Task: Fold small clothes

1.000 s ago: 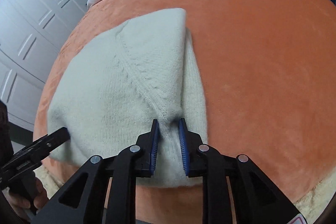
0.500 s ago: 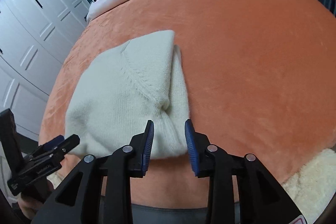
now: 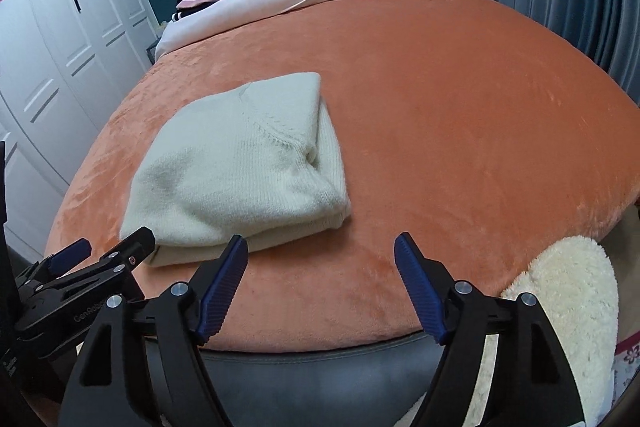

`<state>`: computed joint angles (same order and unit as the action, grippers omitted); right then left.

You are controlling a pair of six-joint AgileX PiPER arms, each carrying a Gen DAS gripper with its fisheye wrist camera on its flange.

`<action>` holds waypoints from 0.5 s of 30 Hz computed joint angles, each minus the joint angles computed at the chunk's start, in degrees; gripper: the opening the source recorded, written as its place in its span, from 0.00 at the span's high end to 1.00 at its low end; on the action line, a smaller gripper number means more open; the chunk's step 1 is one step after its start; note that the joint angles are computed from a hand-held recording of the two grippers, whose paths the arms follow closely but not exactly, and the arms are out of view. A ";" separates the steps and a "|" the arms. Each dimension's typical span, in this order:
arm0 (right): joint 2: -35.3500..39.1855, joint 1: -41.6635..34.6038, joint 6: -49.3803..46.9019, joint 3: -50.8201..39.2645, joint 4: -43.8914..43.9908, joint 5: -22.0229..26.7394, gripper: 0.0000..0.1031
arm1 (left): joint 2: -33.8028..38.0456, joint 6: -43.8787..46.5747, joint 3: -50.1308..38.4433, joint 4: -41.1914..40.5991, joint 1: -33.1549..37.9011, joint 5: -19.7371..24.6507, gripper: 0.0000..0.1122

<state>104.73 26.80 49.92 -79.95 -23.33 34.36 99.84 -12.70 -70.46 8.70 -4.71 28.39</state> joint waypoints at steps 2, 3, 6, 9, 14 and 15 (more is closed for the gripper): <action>-0.49 0.41 -0.20 0.93 0.01 -0.60 0.28 | -0.90 -2.32 1.31 1.72 -0.86 -0.28 0.14; -0.75 0.69 -0.11 1.49 -0.29 -1.06 0.28 | -1.37 -3.38 1.95 2.77 -1.26 -0.49 0.14; -1.71 1.64 1.35 2.85 -1.84 -1.75 0.28 | -2.82 -9.78 3.97 8.83 -2.98 -0.80 0.14; -2.77 1.89 2.78 4.38 -2.58 -2.65 0.27 | -3.79 -9.67 5.16 8.11 -3.02 -0.95 0.14; -3.98 1.90 3.48 5.66 -3.04 -3.09 0.27 | -5.12 -13.54 6.54 11.44 -4.01 -0.78 0.15; -4.11 2.00 3.84 5.89 -3.33 -3.34 0.27 | -5.21 -14.31 6.52 12.34 -4.20 -0.58 0.15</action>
